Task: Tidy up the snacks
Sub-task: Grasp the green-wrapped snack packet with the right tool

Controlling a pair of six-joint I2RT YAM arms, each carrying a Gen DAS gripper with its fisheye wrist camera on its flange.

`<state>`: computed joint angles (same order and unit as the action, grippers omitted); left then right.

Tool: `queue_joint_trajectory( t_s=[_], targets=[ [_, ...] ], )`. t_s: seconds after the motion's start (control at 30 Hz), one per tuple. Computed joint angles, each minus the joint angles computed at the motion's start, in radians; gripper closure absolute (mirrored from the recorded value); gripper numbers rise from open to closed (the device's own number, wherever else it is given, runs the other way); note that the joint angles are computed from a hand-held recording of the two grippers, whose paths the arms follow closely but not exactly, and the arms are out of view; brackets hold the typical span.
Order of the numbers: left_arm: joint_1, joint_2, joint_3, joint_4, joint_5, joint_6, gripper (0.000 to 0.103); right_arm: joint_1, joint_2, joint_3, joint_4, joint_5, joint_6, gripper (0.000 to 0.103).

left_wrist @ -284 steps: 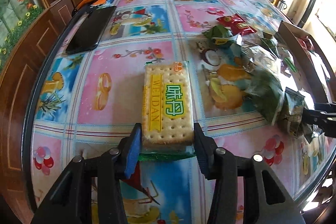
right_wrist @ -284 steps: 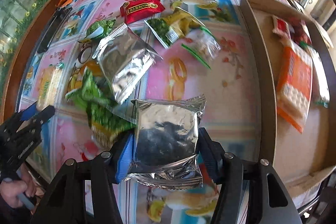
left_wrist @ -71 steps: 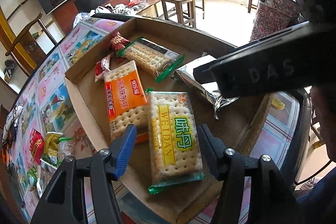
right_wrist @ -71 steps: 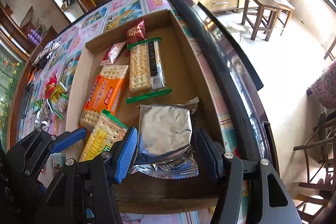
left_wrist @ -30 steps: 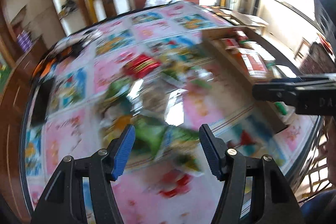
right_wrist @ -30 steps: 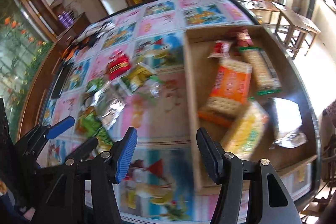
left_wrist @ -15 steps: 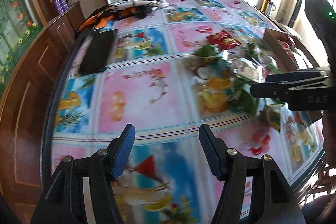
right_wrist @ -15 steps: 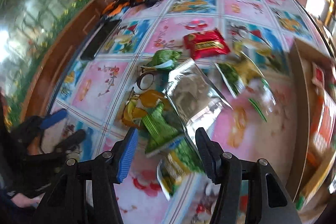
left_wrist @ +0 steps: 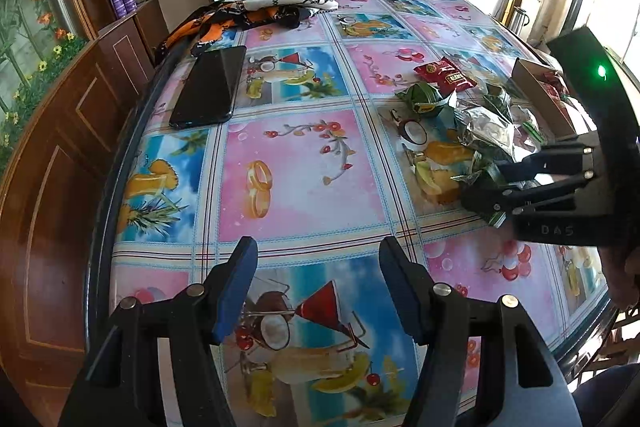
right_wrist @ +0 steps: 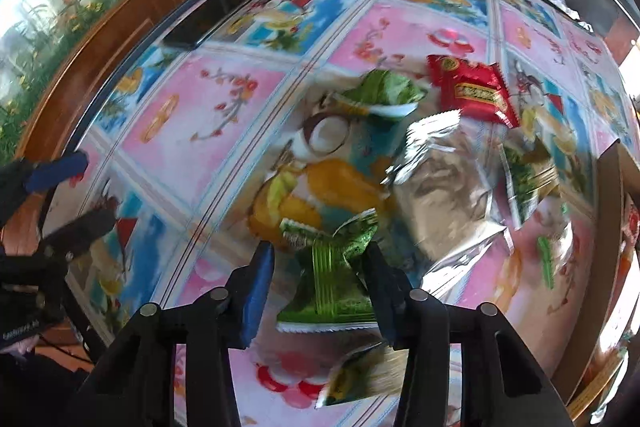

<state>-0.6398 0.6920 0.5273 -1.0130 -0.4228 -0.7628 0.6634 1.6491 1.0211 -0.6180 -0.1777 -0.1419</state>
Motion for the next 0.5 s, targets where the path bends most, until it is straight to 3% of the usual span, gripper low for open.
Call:
queue_joint_trajectory(
  t_s=[0.03, 0.2, 0.5],
  targets=[
    [0.007, -0.001, -0.003, 0.006, 0.007, 0.006, 0.041, 0.004, 0.001, -0.004, 0.000, 0.013, 0.004, 0.069],
    [0.014, 0.009, -0.008, 0.049, 0.031, 0.037, 0.041, 0.001, -0.031, -0.040, 0.026, -0.002, 0.070, 0.071],
    [-0.010, 0.192, 0.018, 0.259, 0.122, 0.106, 0.041, -0.157, -0.380, -0.197, -0.005, -0.092, 0.224, 0.071]
  ],
)
